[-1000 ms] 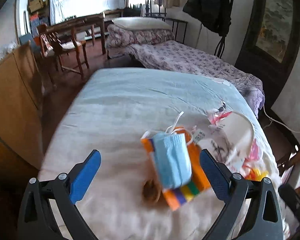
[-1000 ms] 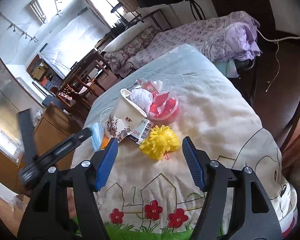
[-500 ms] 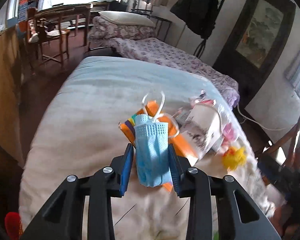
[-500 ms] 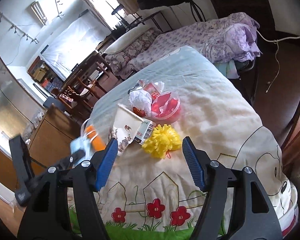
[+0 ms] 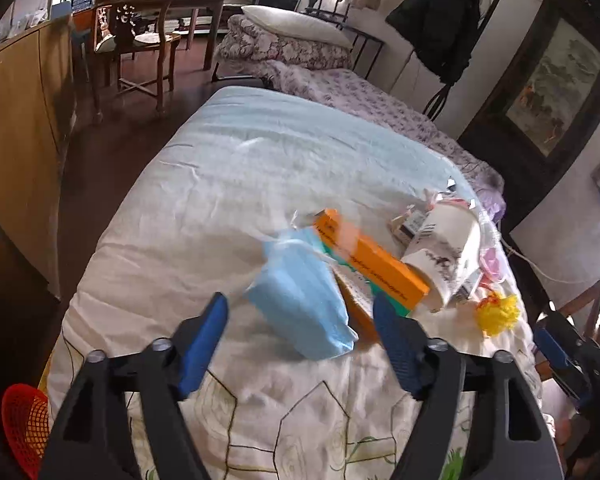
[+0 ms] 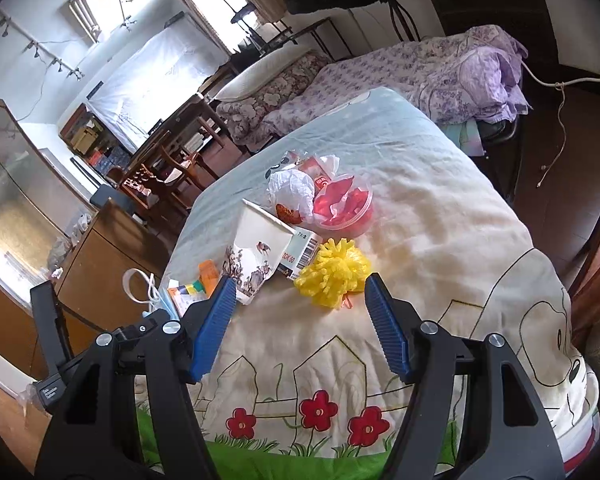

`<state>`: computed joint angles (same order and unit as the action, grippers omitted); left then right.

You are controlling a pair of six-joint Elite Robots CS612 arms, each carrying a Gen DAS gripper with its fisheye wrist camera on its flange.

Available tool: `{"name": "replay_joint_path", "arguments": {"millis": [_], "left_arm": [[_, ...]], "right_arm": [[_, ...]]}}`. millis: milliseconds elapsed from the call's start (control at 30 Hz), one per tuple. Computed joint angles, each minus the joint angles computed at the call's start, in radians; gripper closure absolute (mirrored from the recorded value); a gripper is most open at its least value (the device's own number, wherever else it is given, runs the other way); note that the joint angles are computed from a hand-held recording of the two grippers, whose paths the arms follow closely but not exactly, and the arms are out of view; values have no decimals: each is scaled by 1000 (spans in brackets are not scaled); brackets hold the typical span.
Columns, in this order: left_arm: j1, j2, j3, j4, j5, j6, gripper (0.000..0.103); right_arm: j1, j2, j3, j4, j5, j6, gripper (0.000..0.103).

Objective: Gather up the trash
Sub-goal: 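Grasp the blue face mask with the left gripper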

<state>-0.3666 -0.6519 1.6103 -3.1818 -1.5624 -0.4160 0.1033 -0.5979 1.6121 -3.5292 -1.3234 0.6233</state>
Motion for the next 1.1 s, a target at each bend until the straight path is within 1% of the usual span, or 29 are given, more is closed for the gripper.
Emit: {"name": "replay_joint_path", "arguments": {"millis": [33, 67, 100, 133, 167, 200, 267, 333, 367, 400, 433, 467, 500, 533, 567, 600, 667, 700, 767, 833, 867, 900, 933, 967, 1000, 1033, 1067, 1100], "left_arm": [[1, 1, -6, 21, 6, -7, 29], [1, 5, -13, 31, 7, -11, 33], [2, 7, -15, 30, 1, -9, 49], [5, 8, -15, 20, -13, 2, 61], [6, 5, -3, -18, -25, 18, 76], [5, 3, 6, -55, -24, 21, 83], [4, -6, 39, -170, -12, 24, 84], [5, -11, 62, -247, -10, 26, 84], [8, -12, 68, -260, -20, 24, 84], [11, -12, 67, -250, -40, 21, 84], [15, -12, 64, -230, -61, 20, 84], [17, -12, 55, -188, -76, 16, 81], [17, -12, 45, -143, -80, 8, 72], [15, -11, 41, -125, -75, -2, 64], [16, -11, 36, -102, -70, -21, 44], [17, -11, 35, -92, -69, -37, 30], [18, -11, 33, -68, -69, -51, 25], [18, -9, 30, -58, -72, -48, 25], [13, -8, 21, -14, -68, -31, 25], [6, -4, 8, 51, -42, -15, 25], [3, -1, -3, 92, -32, -12, 26], [2, 3, -11, 114, -23, -17, 29], [4, 4, -10, 110, -12, -31, 34], [6, 5, -8, 92, -18, -37, 50], [13, 6, -1, 59, -45, -39, 67], [21, 5, 8, 16, -80, -39, 72], [24, 4, 17, -24, -94, -40, 76], [24, 4, 24, -55, -95, -41, 76]], "right_arm": [[1, 0, 0, 0, -1, -3, 37], [1, 0, -1, 0, -3, -8, 37], [2, 0, -1, 0, -4, -9, 37], [2, -1, -1, -2, -6, -11, 37], [2, -1, 0, -5, -11, -10, 37], [2, 0, 0, -10, -15, -7, 37], [-1, 2, 3, -28, -19, 10, 37], [-5, 4, 5, -38, -13, 33, 37], [-9, 5, 5, -37, -6, 49, 37], [-13, 7, 4, -36, 6, 65, 37], [-15, 8, 2, -33, 13, 73, 37], [-17, 10, 0, -29, 25, 83, 37], [-18, 11, -1, -26, 30, 87, 37], [-18, 11, -2, -24, 33, 88, 37], [-18, 11, -2, -23, 31, 87, 37], [-18, 11, -2, -24, 31, 86, 37], [-16, 13, -4, -21, 29, 82, 37], [-16, 13, -6, -18, 31, 80, 37], [-16, 14, -6, -17, 30, 77, 37], [-16, 14, -6, -19, 28, 80, 37], [-16, 14, -6, -19, 28, 83, 37], [-17, 15, -7, -20, 26, 87, 37], [-17, 14, -5, -22, 24, 89, 37], [-17, 14, -4, -25, 20, 94, 37], [-18, 15, -5, -27, 18, 100, 37], [-19, 15, -4, -29, 19, 105, 37], [-21, 17, -5, -30, 23, 113, 37], [-23, 18, -5, -30, 30, 123, 37]]}}
